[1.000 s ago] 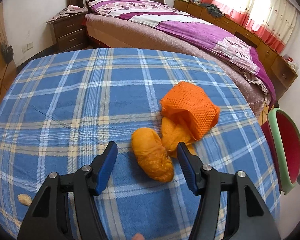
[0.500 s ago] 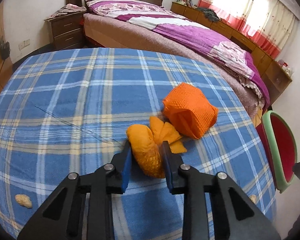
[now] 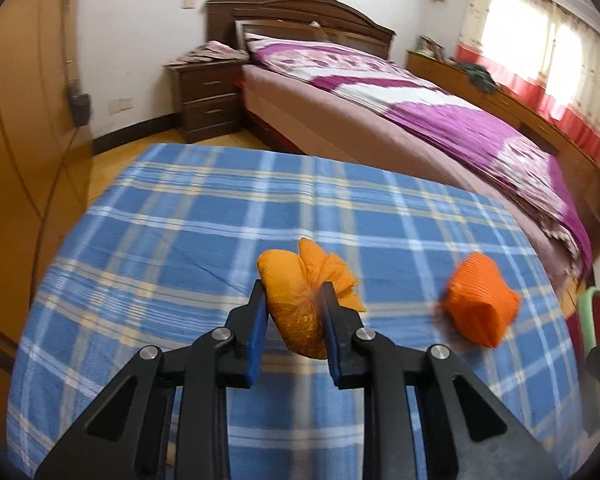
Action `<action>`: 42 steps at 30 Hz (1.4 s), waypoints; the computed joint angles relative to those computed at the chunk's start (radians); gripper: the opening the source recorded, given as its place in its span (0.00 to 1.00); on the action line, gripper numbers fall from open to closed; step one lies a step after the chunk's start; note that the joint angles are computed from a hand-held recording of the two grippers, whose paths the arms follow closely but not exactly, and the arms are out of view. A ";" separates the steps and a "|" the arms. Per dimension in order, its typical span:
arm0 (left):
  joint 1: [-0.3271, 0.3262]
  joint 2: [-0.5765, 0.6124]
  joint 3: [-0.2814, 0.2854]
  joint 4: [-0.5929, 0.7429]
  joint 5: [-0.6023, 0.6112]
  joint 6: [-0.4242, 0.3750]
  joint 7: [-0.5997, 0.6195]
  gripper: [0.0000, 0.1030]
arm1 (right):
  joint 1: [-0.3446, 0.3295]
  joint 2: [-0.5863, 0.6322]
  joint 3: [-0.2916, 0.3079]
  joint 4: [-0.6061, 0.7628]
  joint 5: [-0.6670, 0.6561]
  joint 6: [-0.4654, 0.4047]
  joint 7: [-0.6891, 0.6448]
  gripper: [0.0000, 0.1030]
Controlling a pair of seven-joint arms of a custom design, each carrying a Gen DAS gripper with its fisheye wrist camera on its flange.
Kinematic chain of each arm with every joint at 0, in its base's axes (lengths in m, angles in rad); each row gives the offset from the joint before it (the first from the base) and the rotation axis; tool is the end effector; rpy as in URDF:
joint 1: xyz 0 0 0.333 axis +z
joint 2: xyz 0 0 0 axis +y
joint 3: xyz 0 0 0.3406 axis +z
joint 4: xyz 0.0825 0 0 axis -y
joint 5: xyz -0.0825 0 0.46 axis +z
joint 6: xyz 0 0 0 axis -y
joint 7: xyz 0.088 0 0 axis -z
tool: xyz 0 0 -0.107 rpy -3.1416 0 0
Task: Collect trash
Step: 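Grasp the yellow-orange mesh bag with the left gripper while the right grasps the orange mesh bag, then lift both mesh bags and carry them over the red bucket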
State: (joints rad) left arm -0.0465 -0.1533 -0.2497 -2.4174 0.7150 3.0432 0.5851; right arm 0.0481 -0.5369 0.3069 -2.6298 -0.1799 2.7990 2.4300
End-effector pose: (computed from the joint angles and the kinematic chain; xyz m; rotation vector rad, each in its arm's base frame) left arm 0.5226 -0.2141 0.4183 -1.7836 1.7998 -0.8757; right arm 0.4430 0.1757 0.4721 -1.4353 2.0328 -0.5097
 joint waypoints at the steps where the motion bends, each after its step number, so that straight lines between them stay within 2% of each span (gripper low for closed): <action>1: 0.017 0.000 -0.010 0.002 0.028 -0.002 -0.032 0.25 | 0.000 0.023 0.001 0.015 -0.001 0.006 -0.003 0.86; 4: 0.032 0.002 -0.015 0.004 0.069 -0.003 -0.076 0.25 | -0.009 0.092 0.012 0.062 -0.024 0.017 0.000 0.86; 7: 0.017 0.007 0.000 0.001 0.047 0.006 -0.064 0.25 | -0.002 0.161 0.002 0.107 -0.049 0.027 -0.002 0.86; 15: -0.020 0.019 0.032 -0.003 -0.049 0.018 0.031 0.25 | 0.038 0.311 -0.054 0.204 -0.138 0.013 0.028 0.84; 18: -0.017 0.020 0.025 -0.004 -0.059 0.018 0.038 0.25 | 0.076 0.339 -0.096 0.214 -0.130 0.012 0.008 0.72; 19: -0.017 0.021 0.023 -0.003 -0.062 0.017 0.041 0.25 | 0.093 0.345 -0.111 0.214 -0.110 0.014 -0.009 0.71; 23: -0.018 0.019 0.020 -0.004 -0.071 0.015 0.051 0.25 | 0.099 0.348 -0.114 0.216 -0.163 0.017 0.024 0.58; 24: -0.016 0.017 0.019 -0.008 -0.070 0.018 0.051 0.25 | 0.098 0.348 -0.112 0.217 -0.179 0.015 0.034 0.49; 26: -0.013 0.014 0.016 -0.008 -0.068 0.016 0.050 0.25 | 0.103 0.347 -0.118 0.218 -0.190 0.007 0.030 0.40; 27: -0.013 0.012 0.015 -0.009 -0.068 0.015 0.051 0.25 | 0.108 0.347 -0.123 0.217 -0.184 0.008 0.022 0.32; 30: -0.013 0.005 0.012 -0.012 -0.068 0.014 0.049 0.25 | 0.134 0.337 -0.145 0.206 -0.121 0.015 -0.035 0.16; 36: -0.036 -0.039 0.016 -0.039 -0.119 0.021 0.091 0.25 | 0.118 0.251 -0.122 0.138 -0.093 0.047 -0.048 0.11; 39: -0.089 -0.068 0.049 -0.063 -0.207 0.029 0.172 0.25 | 0.101 0.187 -0.101 0.092 -0.068 0.061 -0.050 0.10; 42: -0.110 -0.099 0.051 -0.086 -0.264 0.033 0.220 0.25 | 0.082 0.117 -0.076 0.043 -0.037 0.073 -0.048 0.10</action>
